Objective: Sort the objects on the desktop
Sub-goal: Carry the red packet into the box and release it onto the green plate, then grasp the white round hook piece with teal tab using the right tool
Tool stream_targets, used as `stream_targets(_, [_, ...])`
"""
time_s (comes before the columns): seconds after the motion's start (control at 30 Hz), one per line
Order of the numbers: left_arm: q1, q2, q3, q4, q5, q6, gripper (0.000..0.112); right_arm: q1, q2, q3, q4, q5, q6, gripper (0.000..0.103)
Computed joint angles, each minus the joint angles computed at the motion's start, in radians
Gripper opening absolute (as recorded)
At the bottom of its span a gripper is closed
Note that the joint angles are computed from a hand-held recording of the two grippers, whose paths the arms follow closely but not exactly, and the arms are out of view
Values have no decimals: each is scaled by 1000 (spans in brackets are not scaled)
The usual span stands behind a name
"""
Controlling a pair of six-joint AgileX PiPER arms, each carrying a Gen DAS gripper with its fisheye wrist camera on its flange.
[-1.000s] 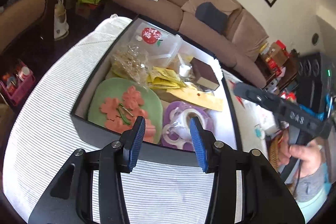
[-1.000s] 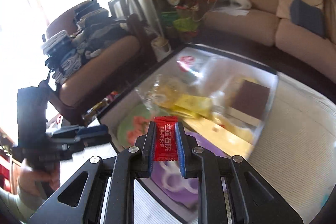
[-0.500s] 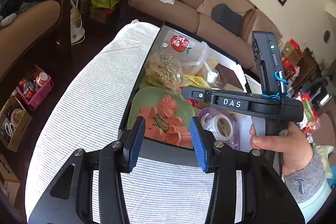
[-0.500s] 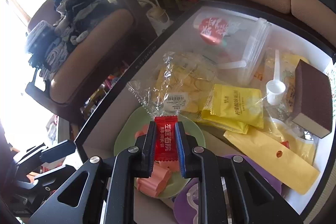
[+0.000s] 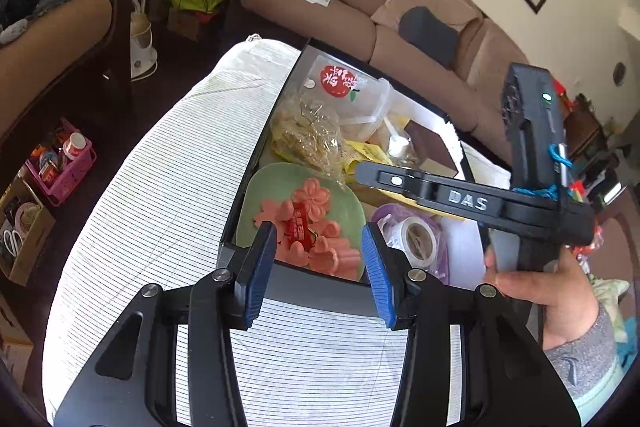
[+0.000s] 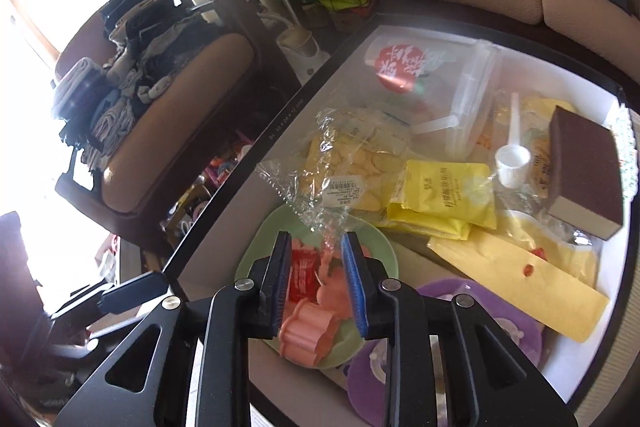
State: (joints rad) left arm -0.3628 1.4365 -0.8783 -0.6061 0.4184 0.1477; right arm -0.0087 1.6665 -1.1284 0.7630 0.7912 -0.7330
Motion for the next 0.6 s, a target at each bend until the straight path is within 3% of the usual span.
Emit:
stream_targets(0.07, [7, 0, 1, -68, 2, 56, 47, -42, -61, 48, 42, 12, -49, 29])
stream_targets(0.2, [-27, -11, 8, -146, -25, 132, 65, -166, -217, 173, 91, 42, -159, 58])
stream_targets(0.27, [-63, -20, 13, -177, -54, 162, 80, -277, -290, 233, 126, 89, -232, 62])
stream_targets(0.37, [-109, -20, 19, -270, -89, 234, 102, -486, -385, 316, 154, 132, -362, 81])
stream_targets(0.43, [-126, -10, 27, -433, -99, 372, 103, -643, -416, 351, 161, 150, -473, 81])
stream_targets(0.5, [-150, 3, 22, -513, -102, 433, 103, -782, -405, 360, 142, 118, -579, 81])
stream_targets(0.6, [-237, 10, 8, -395, -182, 304, 103, -942, -288, 311, 107, 17, -682, 81])
